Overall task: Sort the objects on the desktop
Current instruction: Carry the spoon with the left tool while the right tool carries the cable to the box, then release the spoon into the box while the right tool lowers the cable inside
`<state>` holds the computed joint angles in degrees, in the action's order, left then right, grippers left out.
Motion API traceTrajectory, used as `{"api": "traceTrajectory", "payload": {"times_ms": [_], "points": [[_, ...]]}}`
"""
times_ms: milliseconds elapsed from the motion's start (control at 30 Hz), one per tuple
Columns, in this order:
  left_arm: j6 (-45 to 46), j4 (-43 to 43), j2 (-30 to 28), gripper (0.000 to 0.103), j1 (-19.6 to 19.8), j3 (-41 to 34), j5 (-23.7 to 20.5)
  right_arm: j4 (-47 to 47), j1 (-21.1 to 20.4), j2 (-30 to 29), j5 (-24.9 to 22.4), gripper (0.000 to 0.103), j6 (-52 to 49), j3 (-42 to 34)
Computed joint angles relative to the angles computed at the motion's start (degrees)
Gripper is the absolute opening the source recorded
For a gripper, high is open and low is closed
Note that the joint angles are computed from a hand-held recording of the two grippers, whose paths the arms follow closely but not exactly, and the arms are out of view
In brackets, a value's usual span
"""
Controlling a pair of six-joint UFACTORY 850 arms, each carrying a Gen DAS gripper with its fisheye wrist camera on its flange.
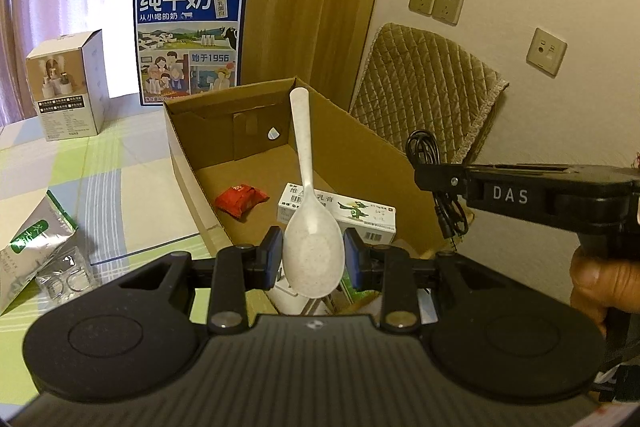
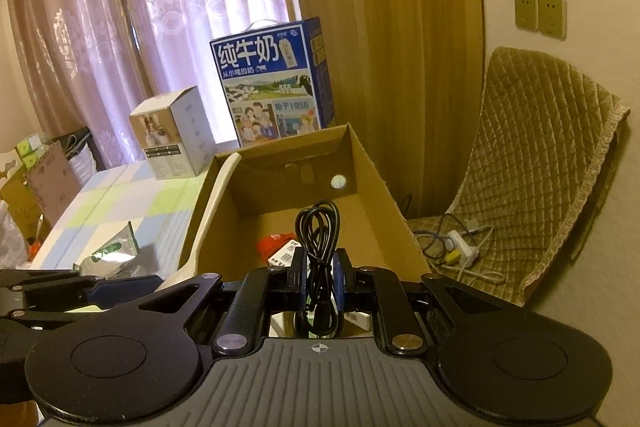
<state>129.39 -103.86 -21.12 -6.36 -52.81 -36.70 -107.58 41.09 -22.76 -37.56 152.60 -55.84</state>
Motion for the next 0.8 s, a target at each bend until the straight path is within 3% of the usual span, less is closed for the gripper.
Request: {"api": "traceTrajectory", "payload": {"times_ms": [233, 300, 800], "points": [[-1.1, 0.6, -2.0, 0.028, -0.8, -2.0, 0.4, 0.2, -0.6, -0.5, 0.6, 0.01, -0.6, -0.4], [-0.9, -0.1, -2.4, 0.038, -0.8, -2.4, 0.5, 0.1, -0.8, -0.6, 0.8, 0.01, -0.6, -0.5], [0.2, -2.1, -1.3, 0.039, 3.5, -0.2, 0.4, -5.8, -1.7, -2.5, 4.5, 0.011, 4.0, -2.7]]}}
